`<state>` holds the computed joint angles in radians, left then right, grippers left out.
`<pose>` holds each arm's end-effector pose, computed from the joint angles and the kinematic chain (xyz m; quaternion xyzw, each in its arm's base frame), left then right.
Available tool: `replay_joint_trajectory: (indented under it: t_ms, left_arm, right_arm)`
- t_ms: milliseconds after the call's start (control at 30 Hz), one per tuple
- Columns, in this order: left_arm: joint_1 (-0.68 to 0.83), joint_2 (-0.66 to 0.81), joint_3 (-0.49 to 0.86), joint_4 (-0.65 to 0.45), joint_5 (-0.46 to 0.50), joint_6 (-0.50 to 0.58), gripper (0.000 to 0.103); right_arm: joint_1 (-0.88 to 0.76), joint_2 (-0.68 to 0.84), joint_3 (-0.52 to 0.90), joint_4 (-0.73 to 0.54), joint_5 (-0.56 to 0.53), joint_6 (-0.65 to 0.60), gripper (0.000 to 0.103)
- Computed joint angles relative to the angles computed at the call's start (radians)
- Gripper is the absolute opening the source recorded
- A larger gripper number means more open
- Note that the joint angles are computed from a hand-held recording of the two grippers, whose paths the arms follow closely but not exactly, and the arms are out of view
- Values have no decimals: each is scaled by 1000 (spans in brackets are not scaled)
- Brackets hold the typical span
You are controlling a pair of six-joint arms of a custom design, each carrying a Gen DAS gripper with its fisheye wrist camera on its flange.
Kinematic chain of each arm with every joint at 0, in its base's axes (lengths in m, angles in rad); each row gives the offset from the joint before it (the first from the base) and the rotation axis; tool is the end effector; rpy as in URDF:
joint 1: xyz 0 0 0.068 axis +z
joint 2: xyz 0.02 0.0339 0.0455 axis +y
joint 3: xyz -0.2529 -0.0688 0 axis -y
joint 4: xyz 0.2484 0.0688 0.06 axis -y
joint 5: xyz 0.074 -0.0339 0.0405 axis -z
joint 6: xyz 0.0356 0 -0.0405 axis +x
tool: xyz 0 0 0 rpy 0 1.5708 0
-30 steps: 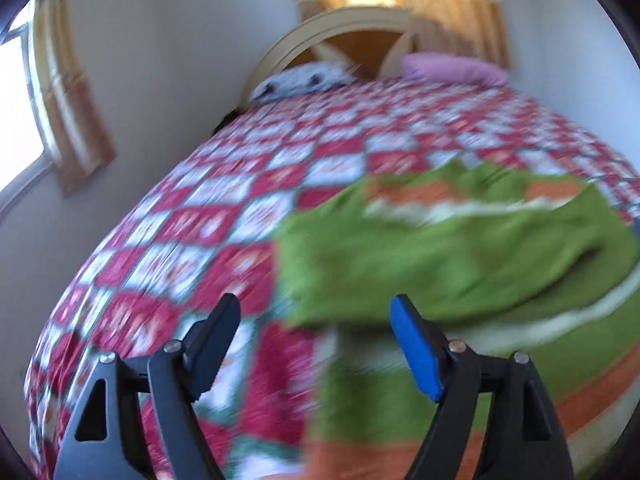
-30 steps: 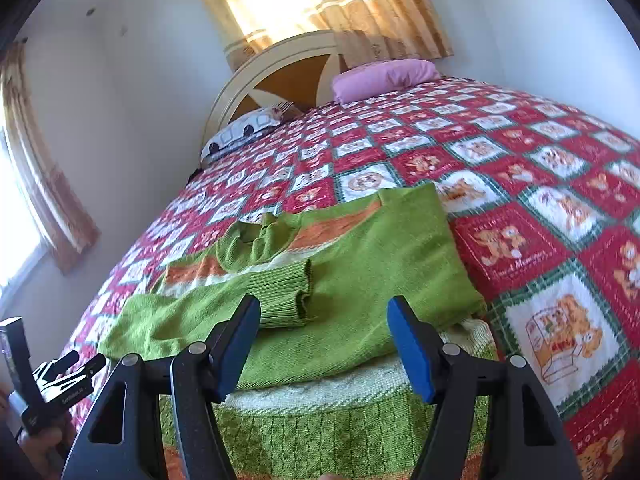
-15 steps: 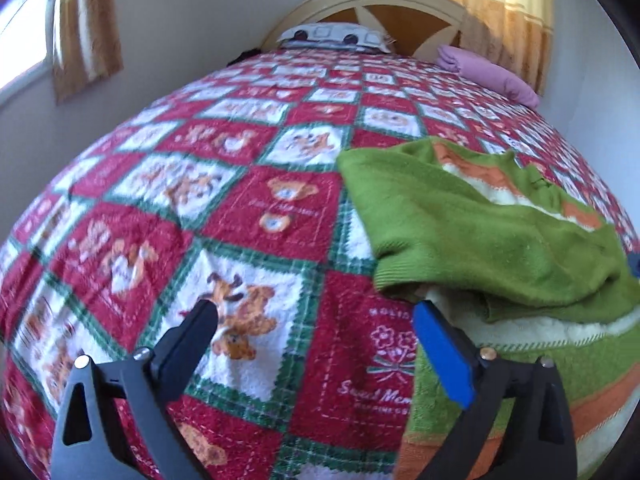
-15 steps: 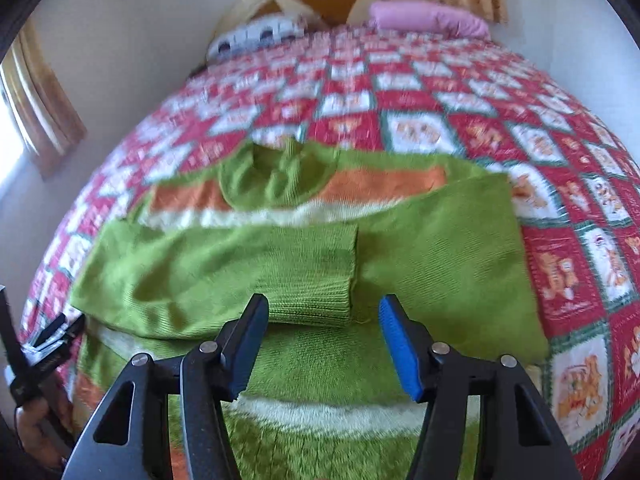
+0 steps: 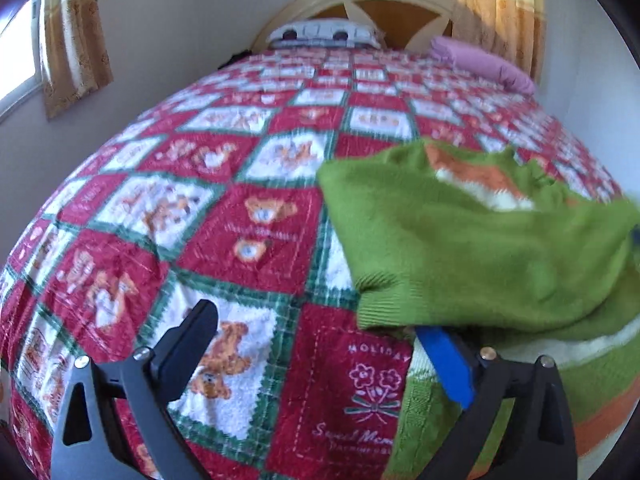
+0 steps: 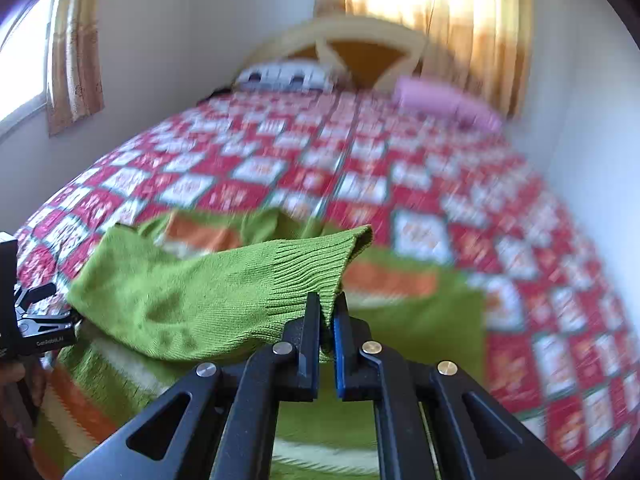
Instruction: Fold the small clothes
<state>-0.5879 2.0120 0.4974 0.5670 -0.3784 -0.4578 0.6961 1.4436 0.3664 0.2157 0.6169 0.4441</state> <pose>0.2273 -0.1357 0.0106 0.0032 0.9366 0.0047 0.3503 0.1863 0.1288 0.0958 -0.0077 0.8997 -0.0611 0.4322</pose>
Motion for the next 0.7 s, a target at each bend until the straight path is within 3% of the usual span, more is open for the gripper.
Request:
replay_joint_trajectory:
  t_ms: [100,167,333,400,433,500,567,633,700]
  left_arm:
    - [12,3,-5,8,6,-17,103]
    - [8,5,-16,28,2,-19,103]
    - [-25,8,-15,15,-56,-30,103]
    - [-25,6,-14,6,-60,-40,103]
    - [-24,3,-19,8,-60,-41,103]
    - [-23,-9,-42,9,-65,-59,103]
    - [-23,-23,-62,-9,-81,-89,103]
    - [-1,-72,-140,62,-45,-100,103]
    - [-11,-124,-194,100,-83,-129,103]
  right_arm:
    - [-11,-58,-8,-57,66,-12,4]
    - [-96,-28,-38,-17,-29,-23,4]
    - [-257,246,-40,145,-207,-21,6]
    - [-285,297,-56,192,-216,-23,11]
    - [-293,292,-86,231,-228,-23,16]
    - [-292,248,-102,195,-205,-8,36]
    - [-302,148,-143,161,-207,-8,37]
    - [-307,65,-180,172,-223,-28,37]
    - [-300,26,-179,172,-227,-43,37]
